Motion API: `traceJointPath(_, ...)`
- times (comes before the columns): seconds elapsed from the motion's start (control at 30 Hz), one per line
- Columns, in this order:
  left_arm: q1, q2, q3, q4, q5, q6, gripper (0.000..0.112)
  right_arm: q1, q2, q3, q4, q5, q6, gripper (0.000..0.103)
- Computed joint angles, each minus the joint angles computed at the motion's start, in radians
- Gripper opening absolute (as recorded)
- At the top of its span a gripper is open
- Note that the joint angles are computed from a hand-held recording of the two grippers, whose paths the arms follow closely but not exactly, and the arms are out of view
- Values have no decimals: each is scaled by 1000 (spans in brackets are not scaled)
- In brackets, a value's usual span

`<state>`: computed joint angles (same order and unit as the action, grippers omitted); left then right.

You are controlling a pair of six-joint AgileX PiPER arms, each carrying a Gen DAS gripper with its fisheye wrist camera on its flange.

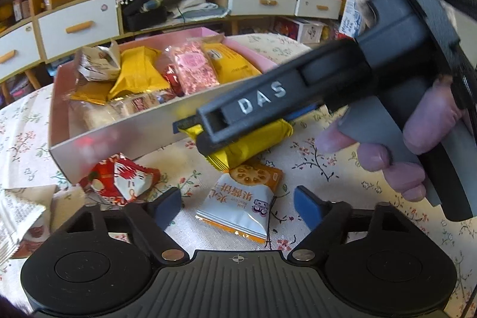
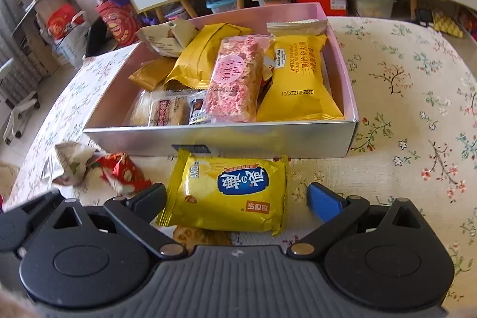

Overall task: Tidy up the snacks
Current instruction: 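Grasp the white lotus-print pack with the left tool while the right tool grasps the yellow chips pack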

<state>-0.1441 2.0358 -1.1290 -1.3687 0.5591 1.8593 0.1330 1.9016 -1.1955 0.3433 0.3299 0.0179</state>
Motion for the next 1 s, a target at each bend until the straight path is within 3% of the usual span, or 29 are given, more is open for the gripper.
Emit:
traceJointPath(0.17, -12, 0, 14, -61, -25, 78, 66, 17, -5, 2, -101, -15, 77, 86)
traceJointPath(0.27, -19, 0, 15, -69, -33, 90, 66, 13, -14, 3, -8, 3, -20, 81)
traceJointPath(0.33, -27, 0, 14, -71, -38, 94, 66, 1, -14, -3, 77, 17, -81, 82)
traceJointPath(0.4, -30, -1, 14, -71, -39, 93, 65, -9, -12, -8, 126, 33, -105, 91)
traceJointPath(0.47, -37, -7, 28, -107, -54, 135, 53, -15, -7, -15, 145, 46, -113, 96)
traceJointPath(0.53, -35, -11, 33, -112, -55, 146, 39, -4, -4, -13, 97, 31, -79, 95)
traceJointPath(0.67, -20, -16, 26, -60, -38, 102, 37, 42, -1, -24, -161, 18, 120, 81)
traceJointPath(0.77, -13, -24, 32, -43, -36, 90, 36, 54, -4, -24, -246, 19, 176, 72)
traceJointPath(0.87, -4, -37, 48, -38, -37, 94, 36, 43, -8, -22, -217, 23, 140, 70)
traceJointPath(1.0, 10, -55, 67, -22, -35, 92, 36, 48, -20, -16, -308, 34, 229, 69)
